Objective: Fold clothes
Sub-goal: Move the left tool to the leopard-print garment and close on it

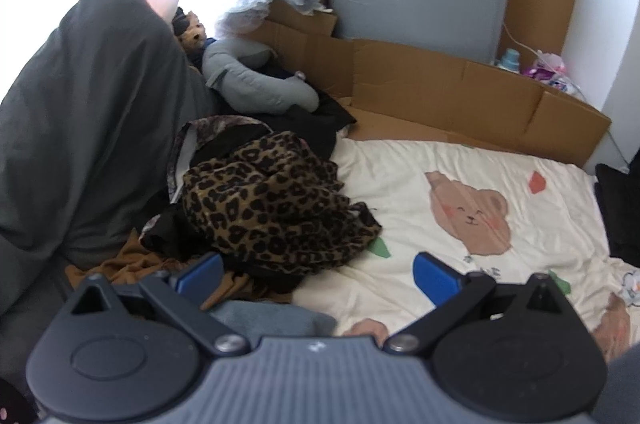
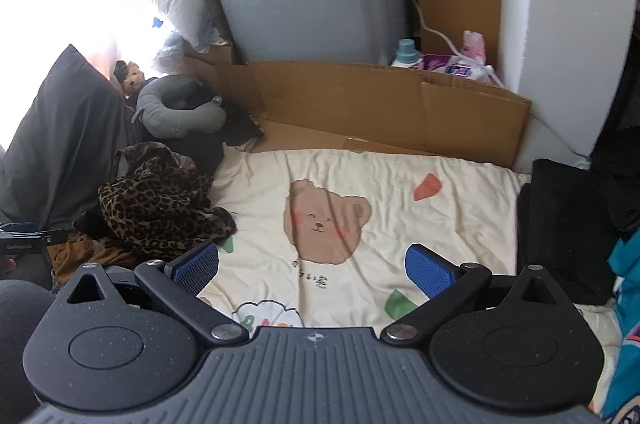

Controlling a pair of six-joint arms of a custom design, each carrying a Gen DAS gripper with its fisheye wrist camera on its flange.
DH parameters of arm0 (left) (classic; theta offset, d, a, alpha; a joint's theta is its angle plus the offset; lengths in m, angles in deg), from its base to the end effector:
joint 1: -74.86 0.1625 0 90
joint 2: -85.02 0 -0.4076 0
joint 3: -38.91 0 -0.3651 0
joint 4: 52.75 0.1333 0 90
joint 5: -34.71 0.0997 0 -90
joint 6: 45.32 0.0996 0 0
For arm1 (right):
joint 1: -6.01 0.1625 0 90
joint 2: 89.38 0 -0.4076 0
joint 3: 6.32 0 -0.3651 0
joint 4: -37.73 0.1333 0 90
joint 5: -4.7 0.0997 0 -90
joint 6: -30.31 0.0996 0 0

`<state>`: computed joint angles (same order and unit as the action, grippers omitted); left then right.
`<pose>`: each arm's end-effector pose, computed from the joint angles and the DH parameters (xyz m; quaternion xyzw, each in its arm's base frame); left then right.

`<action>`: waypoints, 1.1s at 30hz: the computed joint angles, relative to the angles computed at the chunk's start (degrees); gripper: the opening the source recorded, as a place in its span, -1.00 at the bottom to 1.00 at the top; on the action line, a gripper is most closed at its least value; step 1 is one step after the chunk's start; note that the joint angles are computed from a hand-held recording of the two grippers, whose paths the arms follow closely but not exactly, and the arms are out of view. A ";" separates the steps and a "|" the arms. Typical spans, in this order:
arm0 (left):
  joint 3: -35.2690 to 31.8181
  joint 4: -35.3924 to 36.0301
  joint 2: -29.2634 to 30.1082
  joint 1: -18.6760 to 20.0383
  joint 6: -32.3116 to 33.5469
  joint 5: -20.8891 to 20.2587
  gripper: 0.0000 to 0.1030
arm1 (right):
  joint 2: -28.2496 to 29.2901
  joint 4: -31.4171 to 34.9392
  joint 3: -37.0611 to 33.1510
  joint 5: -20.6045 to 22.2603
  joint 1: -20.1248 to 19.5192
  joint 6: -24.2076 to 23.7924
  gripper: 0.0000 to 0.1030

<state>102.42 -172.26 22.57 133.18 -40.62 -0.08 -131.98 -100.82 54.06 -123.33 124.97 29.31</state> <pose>-0.1679 -0.6817 0.5147 0.1600 0.8516 -0.3165 0.3860 0.4375 -0.6419 0.3105 0.1521 -0.9029 0.3193 0.2442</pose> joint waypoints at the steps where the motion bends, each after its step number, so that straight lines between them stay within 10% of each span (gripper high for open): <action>1: 0.53 -3.36 0.10 0.77 3.15 -0.64 0.99 | 0.54 -0.25 -0.40 0.80 -0.24 -0.58 1.00; 19: -11.57 -16.09 11.18 12.76 19.65 -7.77 0.99 | 8.84 -6.66 -0.99 7.31 -6.45 -8.70 0.99; 24: -15.39 -17.92 14.86 14.92 21.52 -8.99 0.98 | 8.05 -11.69 2.82 18.16 -9.19 -9.00 0.98; 33: -20.57 -18.23 19.70 18.09 20.91 -11.87 0.98 | 14.56 -16.44 -0.71 16.31 -9.71 -13.12 0.98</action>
<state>81.84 -190.50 42.27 151.27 -19.71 -11.95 -117.43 -117.26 53.36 -107.02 115.25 16.19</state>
